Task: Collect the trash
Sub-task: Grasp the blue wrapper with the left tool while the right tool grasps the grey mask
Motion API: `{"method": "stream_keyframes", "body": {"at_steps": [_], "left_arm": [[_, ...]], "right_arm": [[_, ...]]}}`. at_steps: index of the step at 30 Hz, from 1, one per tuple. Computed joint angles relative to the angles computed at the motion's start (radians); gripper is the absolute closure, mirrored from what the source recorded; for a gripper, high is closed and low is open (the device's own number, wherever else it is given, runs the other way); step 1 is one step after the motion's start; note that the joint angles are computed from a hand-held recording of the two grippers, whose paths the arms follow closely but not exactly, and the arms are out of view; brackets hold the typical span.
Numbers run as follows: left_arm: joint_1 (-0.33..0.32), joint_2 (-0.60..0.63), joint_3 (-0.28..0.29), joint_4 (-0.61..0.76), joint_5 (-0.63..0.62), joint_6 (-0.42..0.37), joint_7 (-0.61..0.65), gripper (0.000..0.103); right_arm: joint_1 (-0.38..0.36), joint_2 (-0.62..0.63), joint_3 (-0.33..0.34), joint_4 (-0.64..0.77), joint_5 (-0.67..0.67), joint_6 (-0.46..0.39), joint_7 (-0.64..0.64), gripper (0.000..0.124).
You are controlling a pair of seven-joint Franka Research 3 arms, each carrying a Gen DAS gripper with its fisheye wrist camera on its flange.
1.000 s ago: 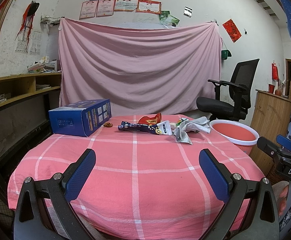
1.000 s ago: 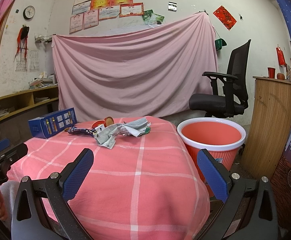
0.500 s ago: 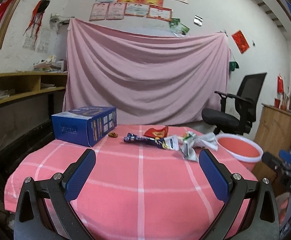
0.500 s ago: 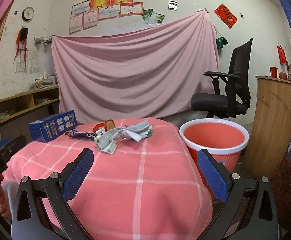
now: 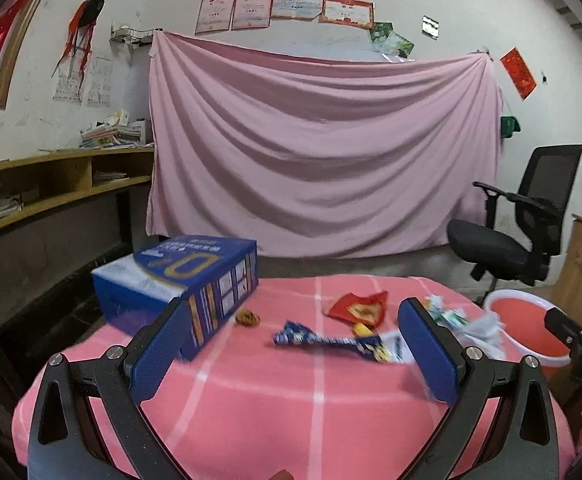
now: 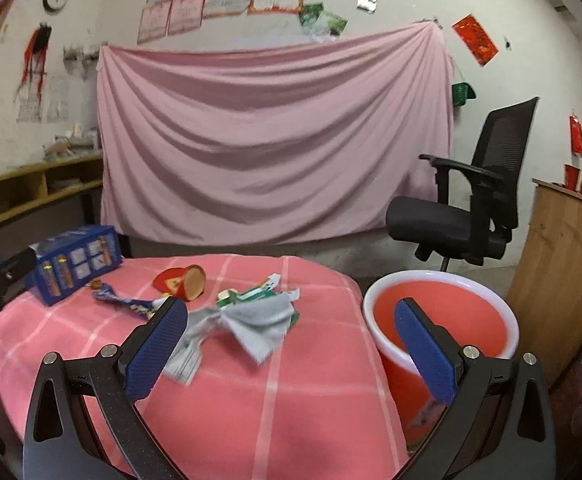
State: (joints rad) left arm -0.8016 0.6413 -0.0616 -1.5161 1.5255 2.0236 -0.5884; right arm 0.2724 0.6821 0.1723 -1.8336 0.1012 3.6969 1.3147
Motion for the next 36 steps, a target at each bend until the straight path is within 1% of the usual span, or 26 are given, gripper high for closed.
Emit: {"method": "stream_keyframes", "body": {"at_steps": [2,5,8,10,12,14,15,16,17,18,19,20,21,22,24,26,27,29,31,32,33,35,36], "left_arm": [[0.032,0.029,-0.003,0.045,-0.044,0.028,0.056,0.002],[0.066,0.068,0.004,0.096,-0.113,0.084,0.1,0.002],[0.094,0.104,0.017,0.131,-0.183,0.157,0.116,0.003],[0.102,0.125,0.027,0.155,-0.225,0.188,0.141,0.006],[0.118,0.148,0.03,0.19,-0.282,0.222,0.192,0.009],[0.129,0.17,0.034,0.224,-0.337,0.257,0.227,0.02],[0.141,0.184,0.032,0.243,-0.372,0.278,0.242,0.023],[0.148,0.194,0.033,0.256,-0.402,0.297,0.253,0.03],[0.158,0.205,0.033,0.269,-0.432,0.321,0.263,0.036],[0.169,0.219,0.03,0.285,-0.467,0.342,0.277,0.039],[0.181,0.234,0.022,0.304,-0.509,0.356,0.297,0.042],[0.193,0.247,0.015,0.316,-0.547,0.379,0.312,0.045],[0.195,0.256,0.018,0.325,-0.571,0.395,0.317,0.046],[0.197,0.264,0.022,0.329,-0.592,0.417,0.315,0.05],[0.191,0.275,0.038,0.342,-0.624,0.449,0.317,0.053],[0.184,0.282,0.058,0.348,-0.651,0.483,0.313,0.065],[0.176,0.281,0.073,0.342,-0.658,0.509,0.296,0.067],[0.165,0.284,0.099,0.34,-0.666,0.548,0.271,0.078],[0.154,0.295,0.123,0.351,-0.665,0.577,0.256,0.081],[0.146,0.291,0.136,0.345,-0.659,0.589,0.243,0.084],[0.139,0.292,0.148,0.344,-0.651,0.602,0.23,0.085],[0.126,0.29,0.167,0.34,-0.636,0.614,0.21,0.088],[0.12,0.285,0.174,0.334,-0.627,0.618,0.201,0.088]], "right_arm": [[0.015,0.039,-0.012,0.087,0.006,-0.091,-0.017,0.021],[0.026,0.093,-0.017,0.213,0.017,-0.251,-0.043,0.021],[0.061,0.145,-0.054,0.338,0.04,-0.423,-0.083,0.021],[0.034,0.171,-0.02,0.389,0.037,-0.5,-0.129,0.021],[-0.001,0.195,0.025,0.44,0.048,-0.588,-0.176,0.021],[-0.011,0.21,0.035,0.476,0.075,-0.652,-0.198,0.021],[-0.015,0.214,0.038,0.485,0.09,-0.678,-0.208,0.021],[-0.015,0.218,0.036,0.497,0.102,-0.702,-0.217,0.021],[-0.026,0.222,0.048,0.505,0.117,-0.73,-0.236,0.024],[-0.028,0.225,0.048,0.515,0.13,-0.759,-0.247,0.026],[-0.031,0.229,0.05,0.527,0.144,-0.787,-0.258,0.033],[-0.03,0.236,0.051,0.541,0.158,-0.803,-0.269,0.037],[-0.041,0.243,0.063,0.554,0.177,-0.829,-0.287,0.038],[-0.058,0.247,0.083,0.564,0.202,-0.853,-0.31,0.04],[-0.07,0.255,0.093,0.581,0.241,-0.886,-0.334,0.044],[-0.075,0.258,0.09,0.596,0.274,-0.925,-0.35,0.056],[-0.081,0.256,0.094,0.596,0.293,-0.94,-0.365,0.058],[-0.091,0.245,0.102,0.582,0.329,-0.946,-0.399,0.072],[-0.087,0.233,0.096,0.566,0.353,-0.942,-0.42,0.08],[-0.094,0.226,0.102,0.556,0.367,-0.946,-0.437,0.085],[-0.099,0.222,0.106,0.549,0.38,-0.95,-0.452,0.088],[-0.111,0.211,0.119,0.533,0.412,-0.949,-0.487,0.099],[-0.118,0.208,0.128,0.526,0.428,-0.947,-0.507,0.103]]}}
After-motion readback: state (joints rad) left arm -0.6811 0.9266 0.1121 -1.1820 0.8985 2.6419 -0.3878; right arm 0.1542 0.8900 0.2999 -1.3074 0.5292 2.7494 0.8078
